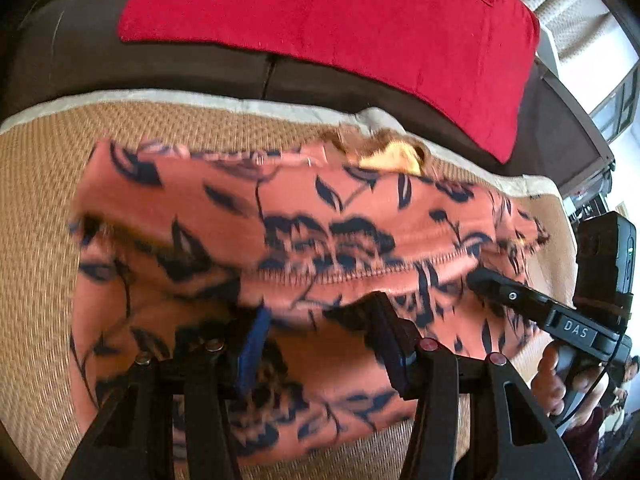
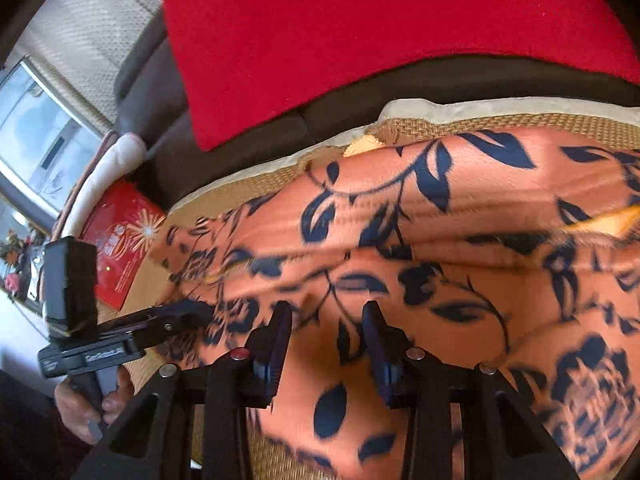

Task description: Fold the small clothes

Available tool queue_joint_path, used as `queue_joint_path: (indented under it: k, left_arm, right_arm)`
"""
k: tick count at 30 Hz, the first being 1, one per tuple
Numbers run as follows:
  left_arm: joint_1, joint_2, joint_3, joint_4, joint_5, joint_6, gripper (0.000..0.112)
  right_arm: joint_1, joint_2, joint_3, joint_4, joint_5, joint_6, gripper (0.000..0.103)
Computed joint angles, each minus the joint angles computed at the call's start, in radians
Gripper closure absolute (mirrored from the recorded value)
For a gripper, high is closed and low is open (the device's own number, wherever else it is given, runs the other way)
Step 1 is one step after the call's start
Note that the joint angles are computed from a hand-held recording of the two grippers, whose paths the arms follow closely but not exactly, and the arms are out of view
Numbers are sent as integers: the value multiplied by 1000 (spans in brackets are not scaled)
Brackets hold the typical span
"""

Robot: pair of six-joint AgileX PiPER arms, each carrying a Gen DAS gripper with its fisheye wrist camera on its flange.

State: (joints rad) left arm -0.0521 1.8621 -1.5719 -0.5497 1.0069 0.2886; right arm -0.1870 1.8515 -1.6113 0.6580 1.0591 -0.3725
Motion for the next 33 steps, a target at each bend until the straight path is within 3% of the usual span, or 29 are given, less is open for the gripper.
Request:
queue_joint_path:
  k: [6, 11, 13, 16, 21, 24, 25, 27, 30, 33]
  left_arm:
    - [-10, 108, -156, 36, -42, -99, 59]
    - [-11, 138, -221, 95, -173, -240, 59]
    - [-16, 150, -243, 128, -198, -286, 59]
    - [-24, 163, -268, 171, -210, -328, 59]
    - [-53, 242, -373, 246, -152, -398, 59]
    - [-93, 271, -401, 328, -135, -448, 59]
    - [-104, 273, -403, 351, -132, -463, 59]
    - [-125, 296, -419, 397, -126, -493, 59]
    - [-137, 309, -428, 428, -113, -507, 59]
    - [-130, 311, -416, 416, -119, -497, 59]
  right_arm:
    - [-9, 104, -115, 65, -54, 42, 63]
    - [-2, 109, -123, 51, -228, 46, 63]
    - [-7, 90, -104, 19, -306, 61, 63]
    - [-23, 87, -105, 13, -356, 84, 63]
    - [-90, 122, -176, 82, -246, 39, 61]
    - [-117, 149, -215, 251, -111, -94, 61]
    - [-114, 177, -260, 286, -26, -127, 61]
    - [-87, 237, -355, 244, 91, -112, 61]
    - [-14, 297, -454, 53, 125, -9, 65]
    - [0, 280, -430, -117, -20, 157, 65]
